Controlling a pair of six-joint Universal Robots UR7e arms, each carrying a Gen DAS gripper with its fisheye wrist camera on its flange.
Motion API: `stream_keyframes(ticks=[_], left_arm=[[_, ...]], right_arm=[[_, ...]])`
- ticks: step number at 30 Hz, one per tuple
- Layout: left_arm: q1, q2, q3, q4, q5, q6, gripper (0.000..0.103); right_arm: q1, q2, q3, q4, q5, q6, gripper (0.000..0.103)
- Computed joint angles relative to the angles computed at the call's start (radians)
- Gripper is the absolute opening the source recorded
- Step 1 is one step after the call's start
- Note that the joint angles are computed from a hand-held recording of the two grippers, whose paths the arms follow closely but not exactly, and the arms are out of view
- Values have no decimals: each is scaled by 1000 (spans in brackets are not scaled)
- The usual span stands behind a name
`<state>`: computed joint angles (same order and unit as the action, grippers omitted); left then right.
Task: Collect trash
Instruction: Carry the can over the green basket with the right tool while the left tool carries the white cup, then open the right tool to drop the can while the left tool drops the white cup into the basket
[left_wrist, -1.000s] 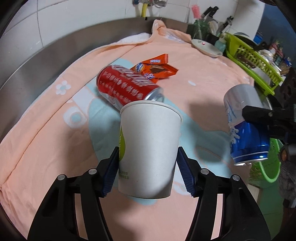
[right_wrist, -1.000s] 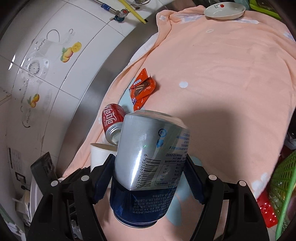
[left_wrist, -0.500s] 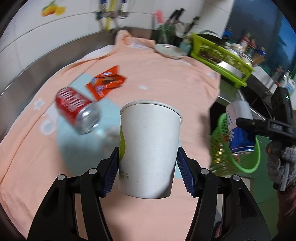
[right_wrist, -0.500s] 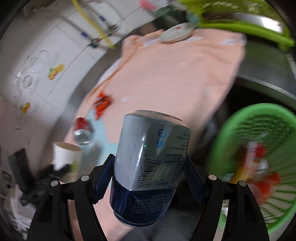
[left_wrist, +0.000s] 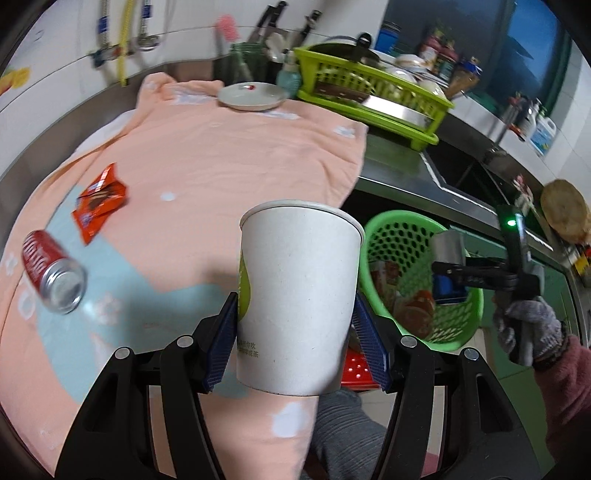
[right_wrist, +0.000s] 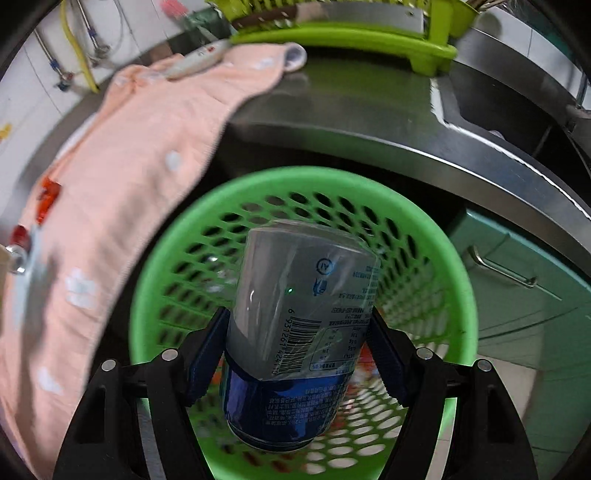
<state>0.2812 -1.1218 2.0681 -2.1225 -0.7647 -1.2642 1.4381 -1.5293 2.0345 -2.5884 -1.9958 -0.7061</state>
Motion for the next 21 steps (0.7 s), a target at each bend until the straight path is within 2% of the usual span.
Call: stream_keyframes(ticks=[12,19,21], left_arm=[[47,142,-99,-115,-50,156,60],[75,221,-160,-167,-83,241,60],[82,242,-176,-183,-92,264,60]], right_arm=[[-46,102,-49,-31,-36,-6,71],[-69,109,-79,-13,4,-4,71],[-74,104,-86,-12,17,-11,76]])
